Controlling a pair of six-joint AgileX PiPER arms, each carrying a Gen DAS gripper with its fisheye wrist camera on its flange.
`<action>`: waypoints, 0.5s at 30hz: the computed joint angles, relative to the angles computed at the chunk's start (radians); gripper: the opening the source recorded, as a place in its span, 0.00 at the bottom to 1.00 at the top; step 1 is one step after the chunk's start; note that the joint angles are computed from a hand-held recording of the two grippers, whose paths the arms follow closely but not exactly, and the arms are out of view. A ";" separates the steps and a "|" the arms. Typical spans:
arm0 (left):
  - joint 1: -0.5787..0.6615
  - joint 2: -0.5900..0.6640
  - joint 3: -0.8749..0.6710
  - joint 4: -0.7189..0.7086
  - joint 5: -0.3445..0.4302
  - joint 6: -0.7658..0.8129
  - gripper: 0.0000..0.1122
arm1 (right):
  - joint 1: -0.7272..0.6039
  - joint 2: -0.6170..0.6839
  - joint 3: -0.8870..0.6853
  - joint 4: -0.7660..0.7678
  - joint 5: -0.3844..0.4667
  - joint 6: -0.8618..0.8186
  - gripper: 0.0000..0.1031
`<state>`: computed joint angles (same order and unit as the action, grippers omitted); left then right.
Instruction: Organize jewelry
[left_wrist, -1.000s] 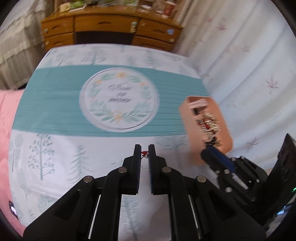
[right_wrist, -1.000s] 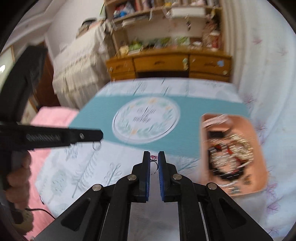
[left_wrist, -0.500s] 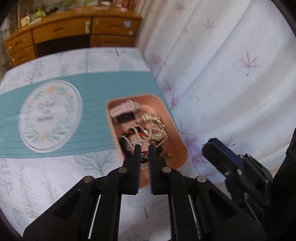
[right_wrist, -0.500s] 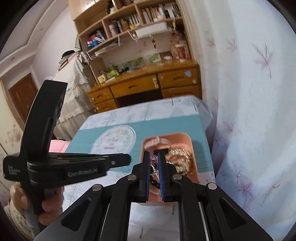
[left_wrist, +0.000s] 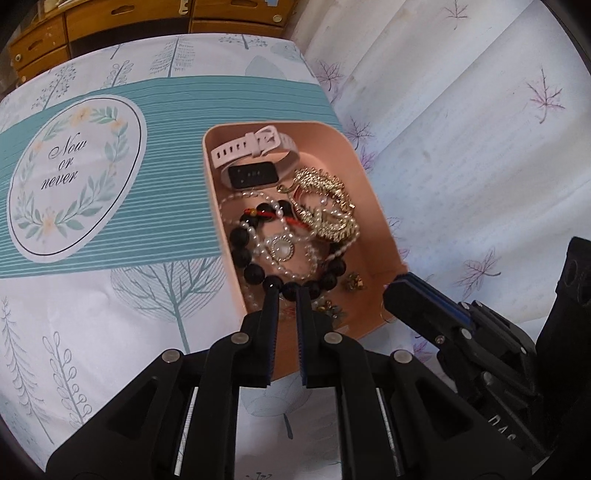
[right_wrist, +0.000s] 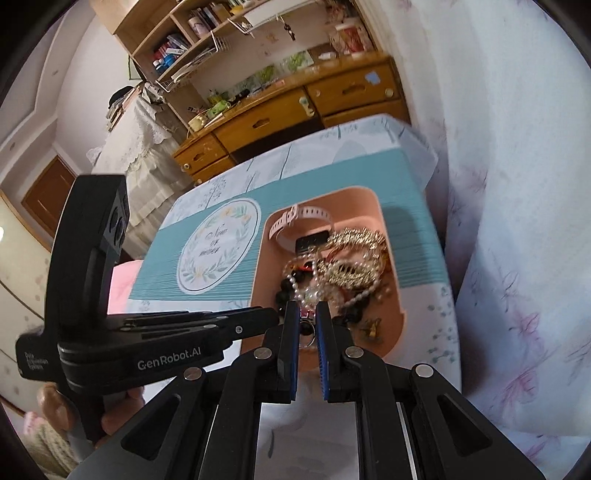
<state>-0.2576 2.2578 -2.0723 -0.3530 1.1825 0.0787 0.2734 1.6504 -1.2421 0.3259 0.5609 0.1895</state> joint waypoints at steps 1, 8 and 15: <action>0.000 -0.005 0.007 0.006 -0.003 -0.001 0.05 | -0.005 0.008 -0.003 0.021 0.001 -0.013 0.11; 0.014 -0.073 0.092 -0.012 -0.027 0.033 0.21 | 0.014 -0.008 -0.002 -0.026 -0.021 0.053 0.30; 0.020 -0.221 0.247 0.026 -0.122 0.046 0.39 | 0.069 -0.057 -0.018 -0.166 0.015 0.186 0.30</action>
<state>-0.2379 2.0365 -1.8253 -0.3269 1.0607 0.1249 0.3426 1.5934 -1.2600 0.1602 0.5755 0.3759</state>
